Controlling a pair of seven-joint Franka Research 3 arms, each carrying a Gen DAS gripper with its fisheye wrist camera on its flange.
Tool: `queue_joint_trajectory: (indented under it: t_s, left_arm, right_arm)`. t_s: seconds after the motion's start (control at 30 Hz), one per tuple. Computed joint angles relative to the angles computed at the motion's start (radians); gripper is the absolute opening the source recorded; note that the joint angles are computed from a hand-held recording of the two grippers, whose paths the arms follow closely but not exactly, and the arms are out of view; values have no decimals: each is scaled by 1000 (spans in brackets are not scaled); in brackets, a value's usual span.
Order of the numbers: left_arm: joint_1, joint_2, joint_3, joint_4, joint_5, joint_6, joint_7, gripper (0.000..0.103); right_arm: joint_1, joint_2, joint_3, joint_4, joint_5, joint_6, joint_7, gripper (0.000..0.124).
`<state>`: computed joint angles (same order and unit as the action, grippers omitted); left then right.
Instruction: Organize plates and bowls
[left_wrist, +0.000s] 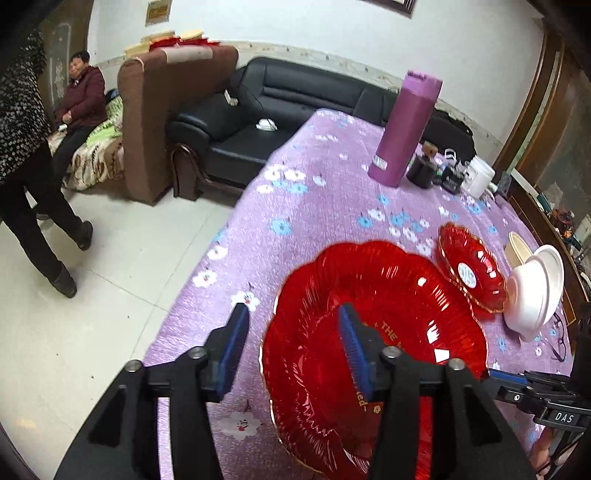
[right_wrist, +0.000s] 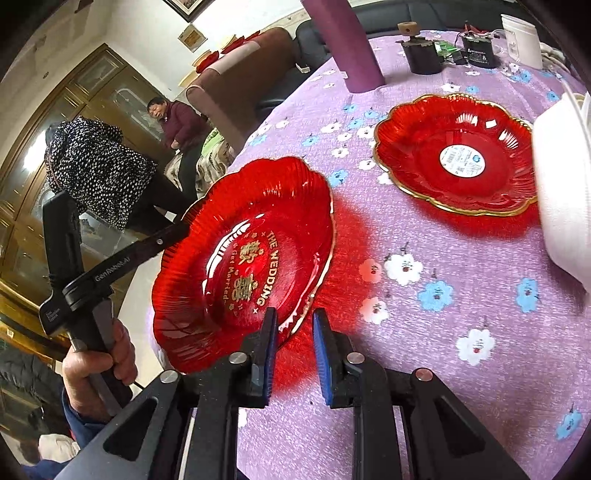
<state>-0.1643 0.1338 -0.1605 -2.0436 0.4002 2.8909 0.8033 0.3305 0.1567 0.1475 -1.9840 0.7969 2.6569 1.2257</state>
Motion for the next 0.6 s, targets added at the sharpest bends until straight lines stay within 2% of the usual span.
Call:
queue_joint_trajectory:
  t_s: [0.2, 0.4, 0.6]
  left_arm:
    - [-1, -27, -8, -9, -5, 17, 7, 57]
    - [-7, -12, -51, 28, -107, 35, 130, 66]
    - [-29, 60, -96, 148, -206, -28, 274, 67]
  right_arm:
    - [-12, -34, -5, -37, 55, 19, -44, 26]
    - [-26, -84, -24, -86, 126, 29, -90, 26]
    - [-34, -130, -49, -126, 172, 67, -121, 26]
